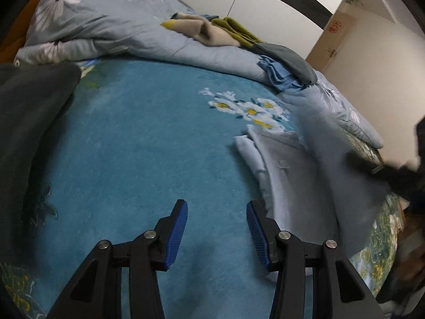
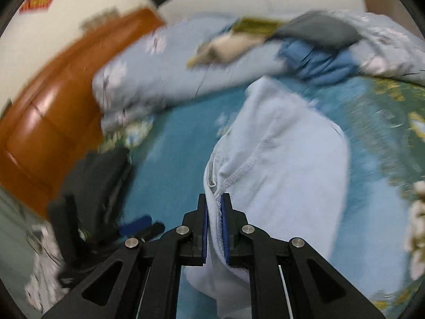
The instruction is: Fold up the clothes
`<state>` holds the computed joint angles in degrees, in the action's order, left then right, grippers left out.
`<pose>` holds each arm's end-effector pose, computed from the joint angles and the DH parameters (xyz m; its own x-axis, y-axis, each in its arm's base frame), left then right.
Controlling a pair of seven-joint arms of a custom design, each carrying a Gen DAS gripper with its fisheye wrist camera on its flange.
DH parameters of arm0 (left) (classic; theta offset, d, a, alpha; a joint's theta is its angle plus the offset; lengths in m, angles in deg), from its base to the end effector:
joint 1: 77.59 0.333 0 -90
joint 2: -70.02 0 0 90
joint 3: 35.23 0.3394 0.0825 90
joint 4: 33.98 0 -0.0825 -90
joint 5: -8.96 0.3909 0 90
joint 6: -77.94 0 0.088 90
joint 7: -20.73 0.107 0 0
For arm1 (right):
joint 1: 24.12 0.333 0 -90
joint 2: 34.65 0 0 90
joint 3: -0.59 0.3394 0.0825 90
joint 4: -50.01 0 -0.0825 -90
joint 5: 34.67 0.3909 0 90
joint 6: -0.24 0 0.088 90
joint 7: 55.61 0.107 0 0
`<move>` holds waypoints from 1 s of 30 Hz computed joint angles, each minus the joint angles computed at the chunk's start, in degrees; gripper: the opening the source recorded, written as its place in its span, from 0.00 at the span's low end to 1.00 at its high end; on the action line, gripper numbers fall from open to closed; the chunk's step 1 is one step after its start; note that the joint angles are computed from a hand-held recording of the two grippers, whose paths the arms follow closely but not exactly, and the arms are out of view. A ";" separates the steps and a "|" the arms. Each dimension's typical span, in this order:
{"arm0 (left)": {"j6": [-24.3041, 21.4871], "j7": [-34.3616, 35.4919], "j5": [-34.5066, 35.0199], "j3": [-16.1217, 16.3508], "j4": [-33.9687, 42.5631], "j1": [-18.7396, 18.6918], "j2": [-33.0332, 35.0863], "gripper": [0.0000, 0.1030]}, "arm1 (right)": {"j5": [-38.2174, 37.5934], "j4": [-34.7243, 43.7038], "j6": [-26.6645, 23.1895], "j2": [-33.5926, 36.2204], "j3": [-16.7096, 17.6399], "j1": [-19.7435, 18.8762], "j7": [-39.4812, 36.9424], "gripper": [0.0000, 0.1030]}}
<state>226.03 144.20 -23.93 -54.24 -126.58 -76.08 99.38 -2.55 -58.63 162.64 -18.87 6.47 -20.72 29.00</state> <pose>0.7166 -0.1721 0.4065 -0.4515 -0.8208 0.3498 -0.8080 0.2098 -0.5506 0.6678 0.0755 0.4477 -0.0910 -0.9052 -0.4151 -0.7903 0.3193 -0.5230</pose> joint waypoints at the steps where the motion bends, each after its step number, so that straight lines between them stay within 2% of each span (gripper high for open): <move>1: -0.28 0.13 -0.21 -0.04 -0.11 0.34 -0.12 0.49 | -2.36 1.55 -1.63 1.79 -0.76 1.25 2.07 0.09; 5: -0.95 0.26 -1.09 0.15 -0.17 1.16 -0.16 0.49 | -8.62 3.45 -4.41 5.18 -2.21 3.81 7.83 0.10; 8: -2.78 -0.65 -1.50 0.24 1.15 1.47 0.68 0.49 | -7.20 1.82 -3.68 3.98 -0.14 2.14 5.85 0.13; 10: -4.48 0.08 -2.92 -0.60 1.90 2.21 1.14 0.49 | -0.94 0.89 -3.24 2.79 4.03 -1.25 -2.17 0.20; 12: -6.02 2.73 -5.33 -1.94 1.82 3.34 0.84 0.49 | 9.41 -1.66 -2.84 0.33 8.15 -4.83 -13.04 0.25; 15: -10.63 7.86 -10.38 -3.77 2.11 5.03 0.50 0.54 | 14.21 -8.09 2.55 -4.35 6.63 -3.87 -15.69 0.27; 17: -14.10 10.64 -13.22 -4.17 2.29 5.28 0.16 0.55 | 14.58 -11.96 5.56 -6.62 3.86 -2.36 -12.23 0.27; 20: -16.48 16.11 -16.52 -4.55 1.36 4.51 -1.38 0.57 | 24.76 -16.47 7.76 -9.62 2.44 -2.56 -15.20 0.27; 23: -16.49 18.15 -14.90 -2.83 0.86 1.08 -2.73 0.61 | 36.31 -19.33 8.58 -11.81 1.06 -2.21 -20.83 0.27; 27: -13.11 15.29 -9.55 0.15 -1.09 -3.49 -3.92 0.61 | 41.65 -21.17 8.46 -12.49 -1.61 0.05 -22.85 0.27; 30: -13.26 12.10 -9.46 0.51 -1.19 -3.35 -3.34 0.60 | 44.73 -22.05 7.80 -12.91 -3.22 1.45 -25.25 0.27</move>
<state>212.77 156.30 -33.39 -53.73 -127.77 -79.44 96.04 42.18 -80.68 170.44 -31.78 3.25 -19.27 3.76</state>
